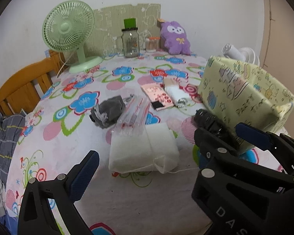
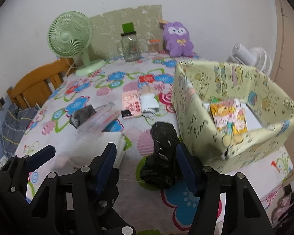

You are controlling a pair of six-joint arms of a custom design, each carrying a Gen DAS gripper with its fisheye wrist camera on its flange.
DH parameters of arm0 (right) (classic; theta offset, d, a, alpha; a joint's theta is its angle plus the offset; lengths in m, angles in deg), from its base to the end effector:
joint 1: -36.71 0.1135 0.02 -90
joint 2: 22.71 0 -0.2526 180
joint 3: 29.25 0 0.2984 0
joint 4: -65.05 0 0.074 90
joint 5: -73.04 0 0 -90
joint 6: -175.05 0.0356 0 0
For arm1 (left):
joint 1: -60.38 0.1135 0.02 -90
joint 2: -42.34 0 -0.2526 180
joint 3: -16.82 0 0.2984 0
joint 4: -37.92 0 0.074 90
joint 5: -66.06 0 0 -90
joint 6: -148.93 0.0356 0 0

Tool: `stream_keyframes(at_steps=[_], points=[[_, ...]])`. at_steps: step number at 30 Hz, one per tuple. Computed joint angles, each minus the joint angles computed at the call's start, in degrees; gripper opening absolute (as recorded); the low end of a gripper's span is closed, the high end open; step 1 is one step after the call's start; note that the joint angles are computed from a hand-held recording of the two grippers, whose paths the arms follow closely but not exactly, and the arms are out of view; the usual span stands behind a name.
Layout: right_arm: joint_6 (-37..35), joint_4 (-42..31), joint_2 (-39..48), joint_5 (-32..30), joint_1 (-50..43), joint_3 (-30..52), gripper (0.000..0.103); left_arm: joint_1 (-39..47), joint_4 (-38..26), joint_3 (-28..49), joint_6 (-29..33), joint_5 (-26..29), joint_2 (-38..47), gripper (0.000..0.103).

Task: Organize soft objects
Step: 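Grasp the white folded towel with left gripper while right gripper grasps the black plastic bundle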

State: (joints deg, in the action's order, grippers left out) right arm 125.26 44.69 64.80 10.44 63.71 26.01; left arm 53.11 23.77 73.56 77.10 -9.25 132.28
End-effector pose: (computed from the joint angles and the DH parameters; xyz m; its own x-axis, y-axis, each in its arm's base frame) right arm 0.2975 0.1332 0.1227 -0.6401 0.3171 -0.6998 0.3394 0.9339 0.1128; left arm 0.3390 -0.0523 0.1230 -0.6019 0.3809 -0.7019 0.5058 0.8620 0.0341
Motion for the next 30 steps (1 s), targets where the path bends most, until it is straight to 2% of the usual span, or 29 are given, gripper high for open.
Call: stream_keyframes(at_steps=[9,22,26,30], points=[[1.19,1.02,6.03,-1.52,-1.18,2.19,0.066,0.2,0.32,2.58,-0.62,0.46,5.99,0.102],[1.28,2.67,9.82,-2.15,-2.43,4.2,0.065,0.11,1.64,5.09,-2.06,-0.89,9.91,0.101],[-0.19,2.64,10.89,-2.57,-2.8,5.17,0.054,0.2,1.36,5.83,-2.34,-0.58,10.78,0.1],[-0.71,3.38,11.15,-3.12,-3.03,5.19,0.05,0.31,1.71,5.58,-2.2,-0.07,10.56,0.093]])
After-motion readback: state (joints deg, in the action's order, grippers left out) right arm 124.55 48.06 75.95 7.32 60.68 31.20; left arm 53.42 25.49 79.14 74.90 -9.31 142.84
